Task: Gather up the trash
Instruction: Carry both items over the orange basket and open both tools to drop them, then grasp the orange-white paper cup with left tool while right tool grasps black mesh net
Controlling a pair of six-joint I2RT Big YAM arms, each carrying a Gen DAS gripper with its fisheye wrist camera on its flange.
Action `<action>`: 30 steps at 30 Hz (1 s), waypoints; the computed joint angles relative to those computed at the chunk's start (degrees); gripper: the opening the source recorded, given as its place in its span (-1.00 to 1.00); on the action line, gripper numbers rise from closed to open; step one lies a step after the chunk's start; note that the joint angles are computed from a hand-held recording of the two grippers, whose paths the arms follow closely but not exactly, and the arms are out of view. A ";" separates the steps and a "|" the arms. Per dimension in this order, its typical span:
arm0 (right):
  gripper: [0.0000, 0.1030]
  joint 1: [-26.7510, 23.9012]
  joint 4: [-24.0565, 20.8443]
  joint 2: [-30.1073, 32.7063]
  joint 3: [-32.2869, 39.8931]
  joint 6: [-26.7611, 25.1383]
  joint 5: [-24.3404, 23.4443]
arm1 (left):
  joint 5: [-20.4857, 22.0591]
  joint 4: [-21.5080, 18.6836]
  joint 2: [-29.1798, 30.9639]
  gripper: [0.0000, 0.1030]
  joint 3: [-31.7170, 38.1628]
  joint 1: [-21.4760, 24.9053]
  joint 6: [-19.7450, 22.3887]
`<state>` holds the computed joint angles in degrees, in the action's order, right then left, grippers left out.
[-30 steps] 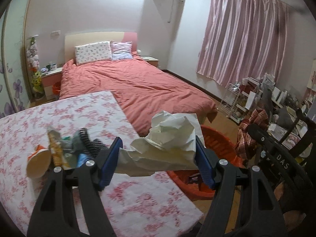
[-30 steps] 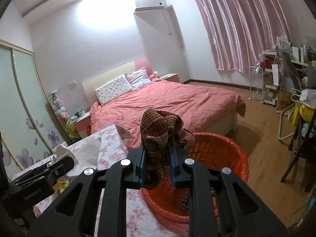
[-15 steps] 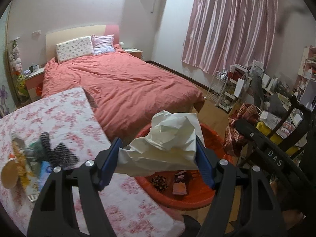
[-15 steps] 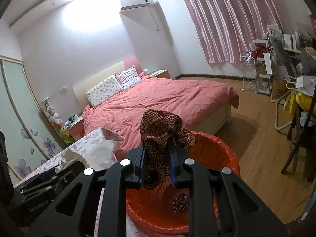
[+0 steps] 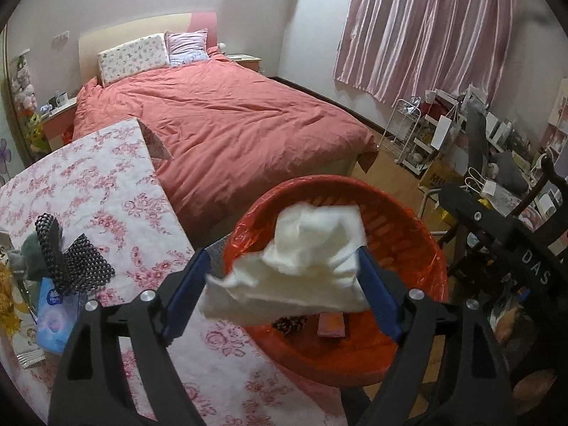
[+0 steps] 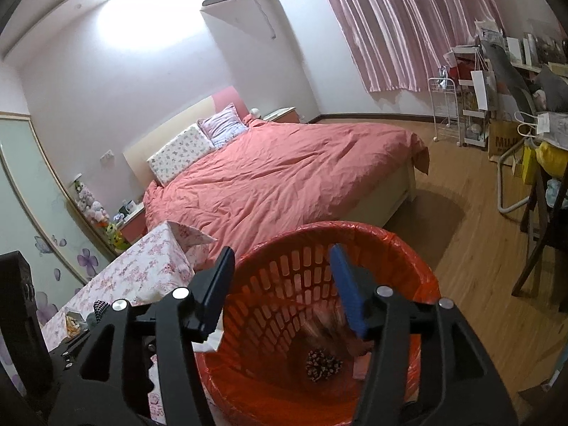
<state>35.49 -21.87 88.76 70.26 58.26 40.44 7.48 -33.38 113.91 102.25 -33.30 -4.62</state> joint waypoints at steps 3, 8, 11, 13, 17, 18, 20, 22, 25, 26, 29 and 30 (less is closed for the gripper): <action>0.10 -0.32 -0.75 -0.38 0.13 0.59 0.30 | 1.17 -0.12 0.07 0.58 0.28 0.06 -0.40; 0.10 0.08 -2.94 -1.04 0.63 0.46 1.94 | 0.77 0.82 -1.08 0.58 -1.05 -0.02 -0.05; 0.10 0.26 -3.41 -0.95 1.30 0.31 2.14 | -0.52 1.79 -2.77 0.62 -3.06 0.39 -0.51; 0.11 0.68 -3.68 -0.82 1.80 0.22 2.40 | -2.28 2.89 -4.43 0.64 -5.20 0.90 -0.25; 0.14 1.18 -3.80 -0.06 2.89 -0.75 2.11 | -5.51 5.01 -7.58 0.68 -9.56 2.09 0.45; 0.14 1.38 -4.02 0.19 3.30 -0.96 2.03 | -6.60 5.79 -8.63 0.70 -11.09 2.63 0.58; 0.14 1.93 -4.26 0.76 4.18 -1.63 1.82 | -7.95 6.24 -9.97 0.71 -12.74 3.52 0.62; 0.14 2.49 -4.67 1.44 5.37 -2.34 1.59 | -9.25 6.97 -11.59 0.72 -14.86 4.91 0.54; 0.14 3.32 -5.03 2.56 7.03 -3.57 1.05 | -10.35 7.67 -13.26 0.72 -17.09 7.11 0.05; 0.14 3.59 -5.05 2.88 7.42 -4.01 0.72 | -10.73 8.08 -13.95 0.72 -18.07 8.10 -0.15; 0.14 4.38 -5.57 4.58 9.50 -5.28 -0.35 | -12.19 9.32 -15.51 0.72 -20.62 10.87 -0.22; 0.14 4.69 -5.81 5.21 10.23 -5.53 -0.66 | -12.55 9.95 -16.08 0.72 -21.62 11.70 -0.23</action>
<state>40.18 -27.68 93.97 80.50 52.73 39.77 -5.07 -23.43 97.83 80.63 -21.60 -4.85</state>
